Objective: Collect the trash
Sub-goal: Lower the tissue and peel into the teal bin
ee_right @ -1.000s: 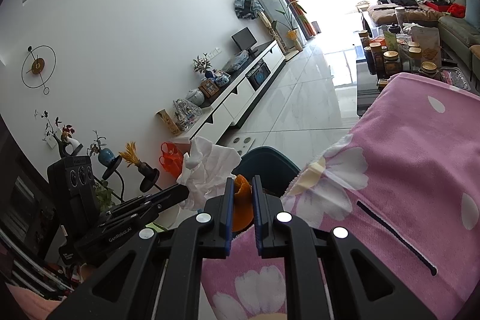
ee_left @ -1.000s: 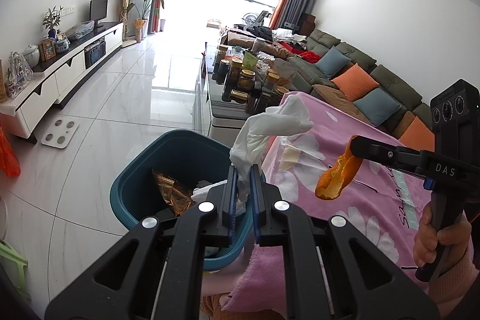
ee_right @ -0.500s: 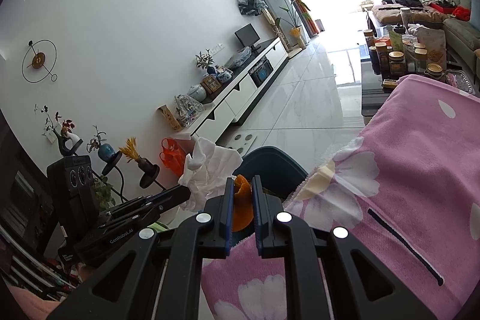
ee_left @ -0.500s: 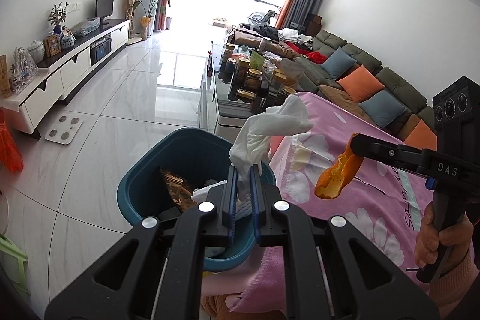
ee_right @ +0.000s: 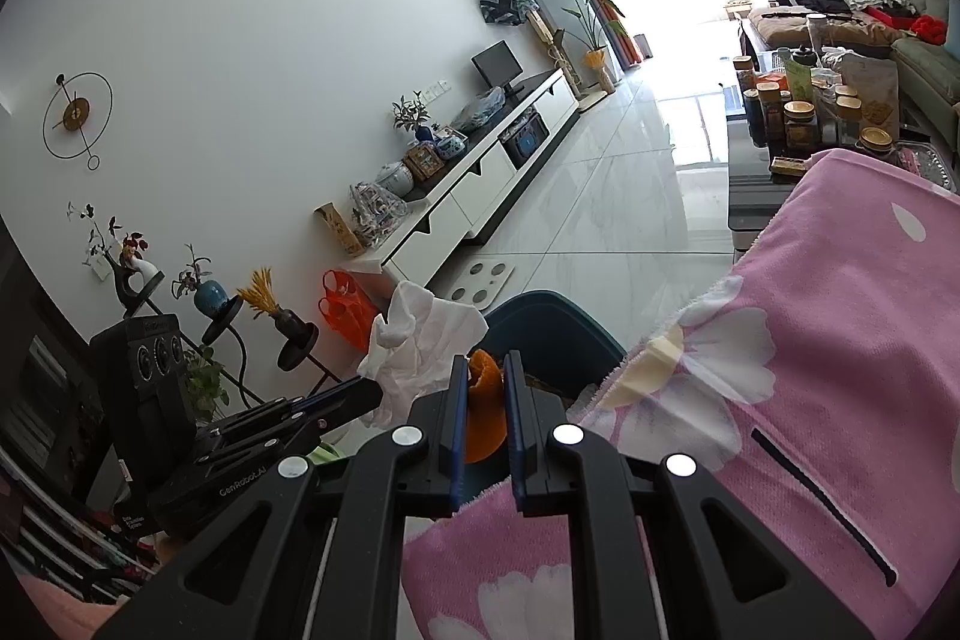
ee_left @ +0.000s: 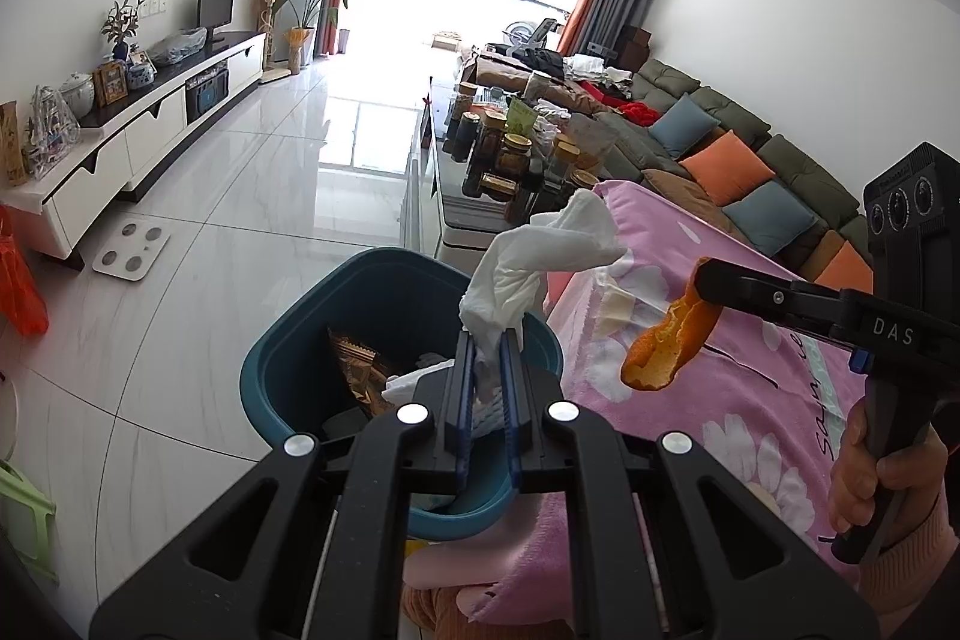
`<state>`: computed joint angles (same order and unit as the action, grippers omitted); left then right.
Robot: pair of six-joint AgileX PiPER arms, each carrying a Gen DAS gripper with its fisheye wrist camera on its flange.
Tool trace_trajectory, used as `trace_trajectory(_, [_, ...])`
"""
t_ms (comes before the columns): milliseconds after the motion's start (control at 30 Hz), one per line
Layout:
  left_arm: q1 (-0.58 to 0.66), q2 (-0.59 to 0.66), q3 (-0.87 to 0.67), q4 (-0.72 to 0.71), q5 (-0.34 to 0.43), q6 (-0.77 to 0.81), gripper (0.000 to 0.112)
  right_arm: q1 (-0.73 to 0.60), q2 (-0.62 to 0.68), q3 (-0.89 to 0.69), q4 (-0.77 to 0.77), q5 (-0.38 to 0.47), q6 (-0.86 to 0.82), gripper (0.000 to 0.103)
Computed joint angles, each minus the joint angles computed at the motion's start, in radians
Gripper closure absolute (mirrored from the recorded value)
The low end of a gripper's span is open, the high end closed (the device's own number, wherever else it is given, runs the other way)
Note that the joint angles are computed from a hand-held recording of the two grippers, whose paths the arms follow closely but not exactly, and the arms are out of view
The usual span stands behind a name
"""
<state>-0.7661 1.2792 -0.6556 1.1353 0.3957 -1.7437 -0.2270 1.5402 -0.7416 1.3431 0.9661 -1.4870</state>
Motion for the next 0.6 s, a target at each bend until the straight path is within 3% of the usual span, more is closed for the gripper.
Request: trace_trajectory(600, [0.042, 0.020, 0.008, 0.018, -0.038, -0.016, 0.103, 0.013, 0.019, -0.009, 0.005, -0.019, -0.007, 0.093])
